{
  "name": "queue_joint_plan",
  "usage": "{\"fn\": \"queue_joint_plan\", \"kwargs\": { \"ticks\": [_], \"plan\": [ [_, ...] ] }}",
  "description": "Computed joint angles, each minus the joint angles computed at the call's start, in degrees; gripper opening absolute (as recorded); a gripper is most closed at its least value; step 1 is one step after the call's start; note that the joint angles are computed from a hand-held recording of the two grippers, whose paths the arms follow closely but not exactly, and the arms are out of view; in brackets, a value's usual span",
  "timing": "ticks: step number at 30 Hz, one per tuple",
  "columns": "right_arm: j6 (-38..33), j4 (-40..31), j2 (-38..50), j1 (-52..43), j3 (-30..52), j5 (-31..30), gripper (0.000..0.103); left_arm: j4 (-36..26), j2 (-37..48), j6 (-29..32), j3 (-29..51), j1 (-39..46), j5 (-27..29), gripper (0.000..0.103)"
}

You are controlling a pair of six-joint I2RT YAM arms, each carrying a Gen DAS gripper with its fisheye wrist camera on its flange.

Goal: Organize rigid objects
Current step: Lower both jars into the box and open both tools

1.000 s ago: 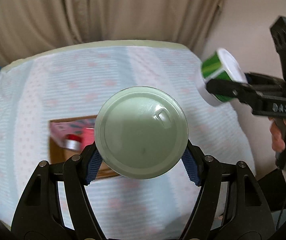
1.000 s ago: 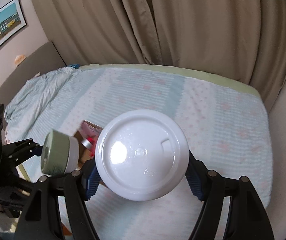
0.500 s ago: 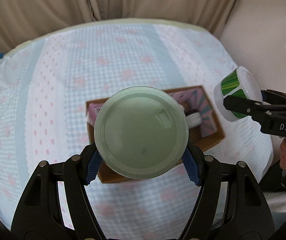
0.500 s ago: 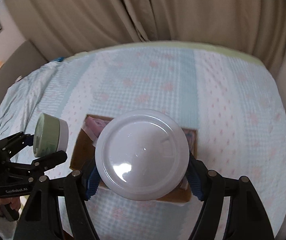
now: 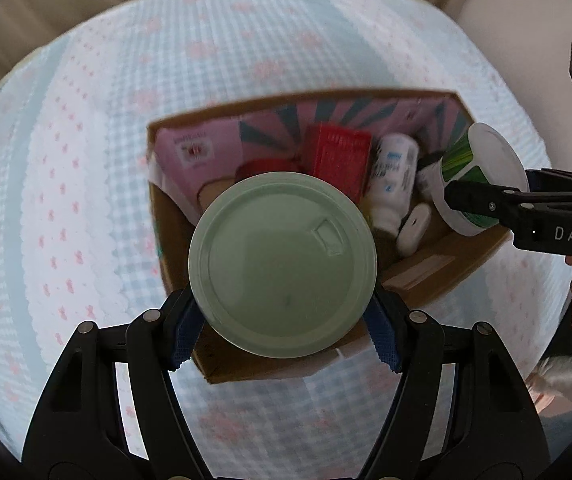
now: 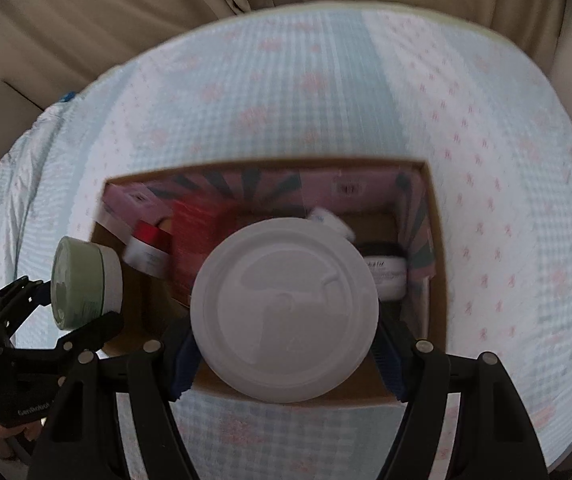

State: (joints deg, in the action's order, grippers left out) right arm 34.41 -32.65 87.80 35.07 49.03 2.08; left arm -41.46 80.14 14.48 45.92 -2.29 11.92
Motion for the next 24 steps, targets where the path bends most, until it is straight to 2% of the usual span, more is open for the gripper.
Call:
{"fn": "queue_joint_plan", "kwargs": {
  "ticks": [7, 8, 10, 11, 12, 13, 19, 21, 24],
  "plan": [
    [0.94, 3.57, 4.40, -1.19, -1.91, -2.51, 0.069, 1.24, 3.28, -1.03, 0.15, -1.73, -2.17, 0.068],
    [1.35, 3.68, 4.87, -1.44, -1.87, -2.74, 0.069, 0.51, 4.05, -1.07, 0.79, -1.96, -2.35, 0.073],
    [2.61, 3.27, 5.66, -1.74, -1.53, -2.88, 0.073, -0.41, 3.92, -1.00, 1.07, -1.63, -0.74, 0.098],
    [3.38, 3.40, 5.30, -1.77, -1.88, -2.67, 0.078, -0.68, 2.78, -1.07, 0.73, -1.29, -0.01, 0.103],
    [3.72, 3.45, 4.42, -1.66, -2.29, -1.94, 0.093, -0.85, 1.68, -1.31, 0.34, -1.02, 0.40, 0.103],
    [4.33, 3.33, 3.45, -1.11, -2.31, -0.51, 0.103, -1.12, 1.21, -1.40, 0.20, -0.66, 0.77, 0.103],
    [6.51, -1.78, -2.69, 0.21, -2.77, 3.16, 0.103, -1.63, -1.63, -2.10, -1.99, 0.95, 0.76, 0.103],
    [7.27, -6.68, -2.79, 1.04, -1.33, 4.64, 0.103, -2.26, -2.84, -2.60, -2.10, 1.32, 0.69, 0.103],
    [6.93, -8.09, -4.90, 1.14, -1.97, 3.71, 0.103, -4.28, -4.74, -4.81, -1.17, 0.56, 0.58, 0.103]
  ]
}}
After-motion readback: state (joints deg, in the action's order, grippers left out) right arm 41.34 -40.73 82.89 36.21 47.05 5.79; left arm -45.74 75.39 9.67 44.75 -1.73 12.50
